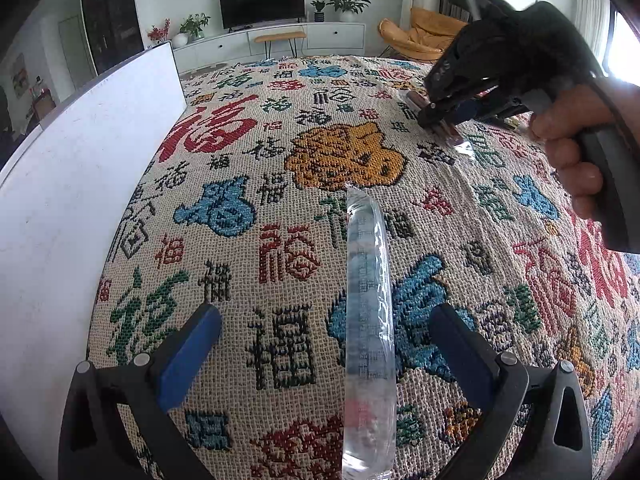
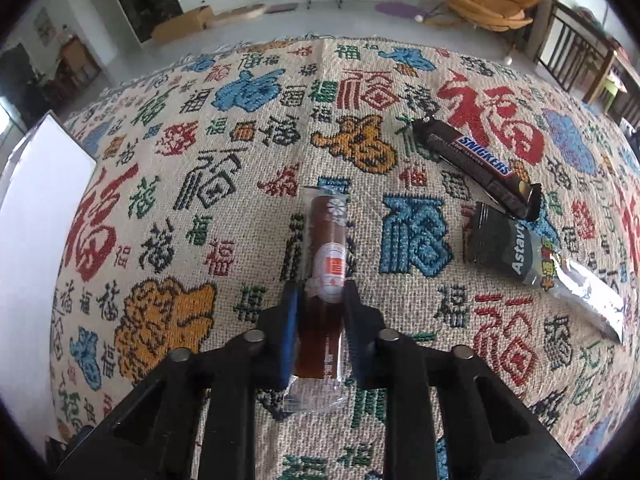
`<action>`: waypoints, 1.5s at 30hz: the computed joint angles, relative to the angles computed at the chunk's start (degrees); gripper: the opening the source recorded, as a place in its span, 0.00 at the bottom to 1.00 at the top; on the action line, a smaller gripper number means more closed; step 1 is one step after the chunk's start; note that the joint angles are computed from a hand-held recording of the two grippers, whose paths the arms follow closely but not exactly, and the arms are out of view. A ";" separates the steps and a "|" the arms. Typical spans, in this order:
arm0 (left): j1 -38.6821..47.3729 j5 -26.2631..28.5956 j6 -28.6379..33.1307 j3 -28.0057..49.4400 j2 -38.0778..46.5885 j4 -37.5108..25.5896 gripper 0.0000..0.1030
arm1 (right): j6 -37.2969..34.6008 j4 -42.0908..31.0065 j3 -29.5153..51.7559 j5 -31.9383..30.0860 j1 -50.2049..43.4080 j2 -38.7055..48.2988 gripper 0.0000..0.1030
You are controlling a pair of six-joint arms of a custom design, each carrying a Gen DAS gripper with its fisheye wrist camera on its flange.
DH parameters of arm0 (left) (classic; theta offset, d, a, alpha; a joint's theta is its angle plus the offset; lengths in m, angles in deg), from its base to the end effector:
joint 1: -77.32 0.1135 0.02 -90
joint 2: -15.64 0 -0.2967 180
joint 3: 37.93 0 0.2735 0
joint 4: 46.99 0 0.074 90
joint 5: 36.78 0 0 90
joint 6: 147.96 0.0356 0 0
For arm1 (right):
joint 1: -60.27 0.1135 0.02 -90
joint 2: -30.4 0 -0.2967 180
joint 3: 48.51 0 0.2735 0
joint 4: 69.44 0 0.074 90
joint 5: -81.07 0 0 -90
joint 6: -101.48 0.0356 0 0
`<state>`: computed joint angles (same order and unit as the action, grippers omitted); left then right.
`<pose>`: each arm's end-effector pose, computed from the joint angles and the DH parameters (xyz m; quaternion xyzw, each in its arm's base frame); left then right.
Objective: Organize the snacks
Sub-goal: 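Hold the clear tube in the left gripper while the right gripper grasps the brown wrapped snack stick, then carry the clear tube and brown snack stick into the white box and open both grippers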
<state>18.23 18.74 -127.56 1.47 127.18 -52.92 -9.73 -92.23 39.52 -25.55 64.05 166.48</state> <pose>0.1376 -0.1906 0.0280 -0.1177 0.9431 0.0382 0.3087 0.4504 0.0400 0.0138 -0.2346 0.9474 0.1159 0.1844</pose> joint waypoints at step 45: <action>-2.44 10.42 2.77 -6.77 -17.99 -0.47 0.17 | -31.51 -13.52 -15.34 -4.85 -28.69 -9.60 0.18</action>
<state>15.79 29.16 -124.79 -5.31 109.19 -53.39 -41.24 -105.75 24.18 -30.40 35.36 156.88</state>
